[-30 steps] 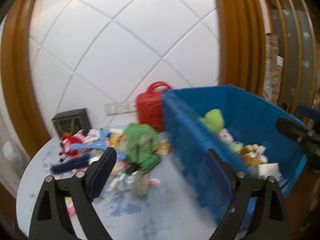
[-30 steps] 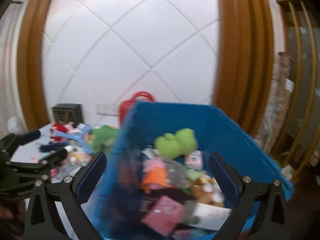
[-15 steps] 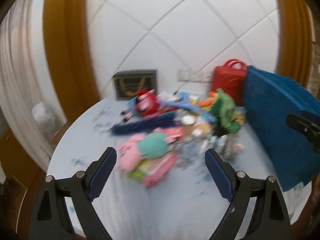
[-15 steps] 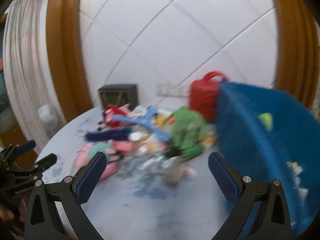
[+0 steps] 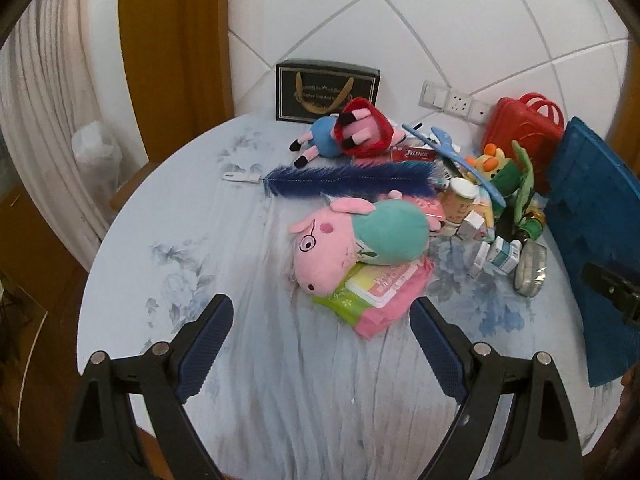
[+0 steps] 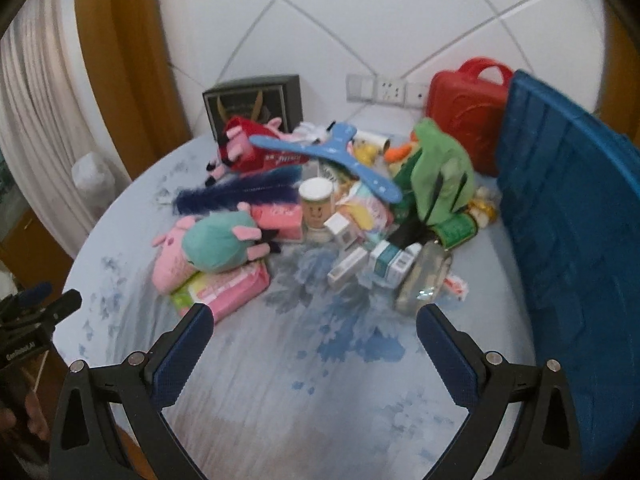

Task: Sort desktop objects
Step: 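Withdraw both tools from the crate back toward the table pile, then reach both tools toward the pink pig plush and blue feather duster, then grasp the pink pig plush with left tool while right tool grasps the pink wipes package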

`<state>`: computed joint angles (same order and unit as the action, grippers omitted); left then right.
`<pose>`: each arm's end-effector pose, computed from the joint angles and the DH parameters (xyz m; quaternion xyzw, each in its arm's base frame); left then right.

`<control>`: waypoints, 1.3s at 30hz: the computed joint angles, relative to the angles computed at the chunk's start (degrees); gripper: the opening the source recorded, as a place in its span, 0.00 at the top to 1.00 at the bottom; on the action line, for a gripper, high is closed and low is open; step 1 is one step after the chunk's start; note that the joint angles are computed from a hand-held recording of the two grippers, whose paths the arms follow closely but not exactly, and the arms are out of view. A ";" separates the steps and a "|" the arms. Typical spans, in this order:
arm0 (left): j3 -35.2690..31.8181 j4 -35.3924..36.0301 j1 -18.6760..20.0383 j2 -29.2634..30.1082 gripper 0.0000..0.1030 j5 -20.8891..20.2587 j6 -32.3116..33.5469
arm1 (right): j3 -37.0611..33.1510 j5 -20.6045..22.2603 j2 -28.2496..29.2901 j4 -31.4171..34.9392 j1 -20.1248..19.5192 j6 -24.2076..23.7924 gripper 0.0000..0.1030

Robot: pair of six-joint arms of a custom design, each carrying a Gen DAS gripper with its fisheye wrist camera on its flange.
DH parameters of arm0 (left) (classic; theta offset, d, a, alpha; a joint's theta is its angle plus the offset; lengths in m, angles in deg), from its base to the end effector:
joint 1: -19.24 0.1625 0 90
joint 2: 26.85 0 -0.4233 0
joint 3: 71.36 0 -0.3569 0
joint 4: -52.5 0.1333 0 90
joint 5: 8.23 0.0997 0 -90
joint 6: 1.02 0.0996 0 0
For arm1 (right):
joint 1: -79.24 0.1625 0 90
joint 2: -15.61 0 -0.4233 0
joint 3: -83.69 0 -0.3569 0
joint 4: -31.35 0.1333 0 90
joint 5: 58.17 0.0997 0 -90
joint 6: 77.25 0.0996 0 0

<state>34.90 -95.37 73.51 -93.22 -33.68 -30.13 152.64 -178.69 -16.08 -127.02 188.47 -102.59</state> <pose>-0.1409 -0.5781 0.3115 -0.0351 0.8385 -0.3943 0.3744 0.3330 -0.7035 0.1468 0.2871 -0.8868 0.2448 0.2670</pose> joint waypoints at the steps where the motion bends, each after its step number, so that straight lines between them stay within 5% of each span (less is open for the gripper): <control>1: -0.63 -0.51 0.50 0.49 0.12 -0.10 0.93 | -1.69 0.14 1.05 1.17 -0.19 0.18 0.00; 10: -8.56 1.81 5.83 4.98 0.12 -3.87 6.69 | -16.60 1.61 10.14 13.43 -1.10 1.42 0.00; 16: -15.40 1.21 9.65 8.84 0.12 -8.20 21.74 | -23.72 -0.27 15.10 17.49 -0.60 4.95 0.00; 20: -21.20 1.63 12.82 12.90 0.12 -12.31 39.73 | -25.70 -4.14 17.96 17.54 -0.13 11.89 0.00; 26: -30.91 8.47 17.21 17.43 0.12 -21.54 51.86 | -25.27 -9.66 20.75 18.22 0.98 28.38 0.00; 32: -39.91 12.27 19.43 24.00 0.12 -23.54 59.56 | -27.19 -14.20 23.54 24.12 2.26 42.06 0.00; 35: -43.10 15.09 20.92 24.58 0.24 -24.42 57.22 | -31.01 -15.74 25.83 28.62 2.64 46.79 0.00; 39: -45.60 19.04 23.47 22.25 0.29 -27.46 52.99 | -40.98 -15.18 31.22 36.49 2.70 50.12 0.00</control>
<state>-10.70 -76.32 96.98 -70.97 -61.14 22.86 111.66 -193.87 15.14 -90.53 191.17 -52.47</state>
